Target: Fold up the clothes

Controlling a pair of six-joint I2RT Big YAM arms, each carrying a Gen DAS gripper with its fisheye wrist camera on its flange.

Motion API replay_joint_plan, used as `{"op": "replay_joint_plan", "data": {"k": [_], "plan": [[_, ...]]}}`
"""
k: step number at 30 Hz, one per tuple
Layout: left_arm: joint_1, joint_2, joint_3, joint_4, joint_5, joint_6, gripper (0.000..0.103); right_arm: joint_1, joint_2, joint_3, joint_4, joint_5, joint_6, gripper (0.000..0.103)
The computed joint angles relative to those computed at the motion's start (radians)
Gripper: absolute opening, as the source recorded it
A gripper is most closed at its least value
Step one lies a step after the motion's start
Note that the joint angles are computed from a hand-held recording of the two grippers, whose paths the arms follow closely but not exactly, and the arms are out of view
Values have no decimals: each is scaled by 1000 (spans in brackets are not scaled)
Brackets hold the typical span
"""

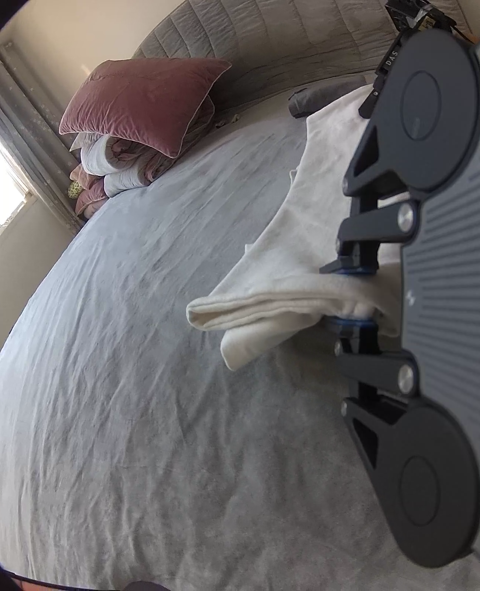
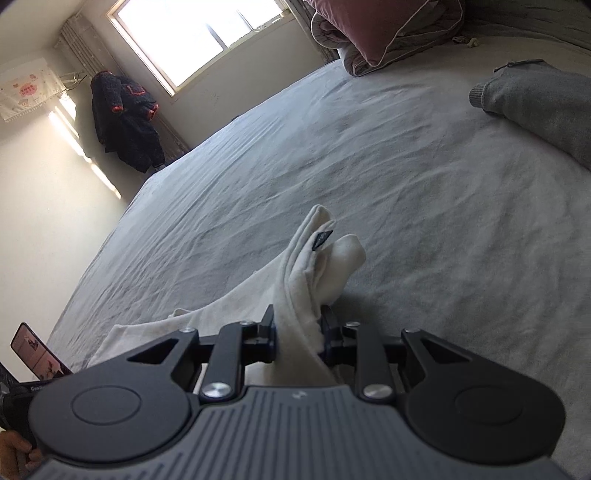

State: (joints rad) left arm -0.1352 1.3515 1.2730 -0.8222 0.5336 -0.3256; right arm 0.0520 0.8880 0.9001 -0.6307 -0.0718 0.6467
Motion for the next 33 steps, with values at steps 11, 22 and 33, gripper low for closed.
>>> {"op": "replay_joint_plan", "data": {"k": [11,22,33], "plan": [[4,15,-7,-11,-17,16,33,-6,-15,-20,-30,42,18,43],[6,28,-4,-10,-10,25,36,36,4,-7,59,124,-64,45],[16,28,-14,-2,10,36,38,71,35,3,163,190,-34,45]]}}
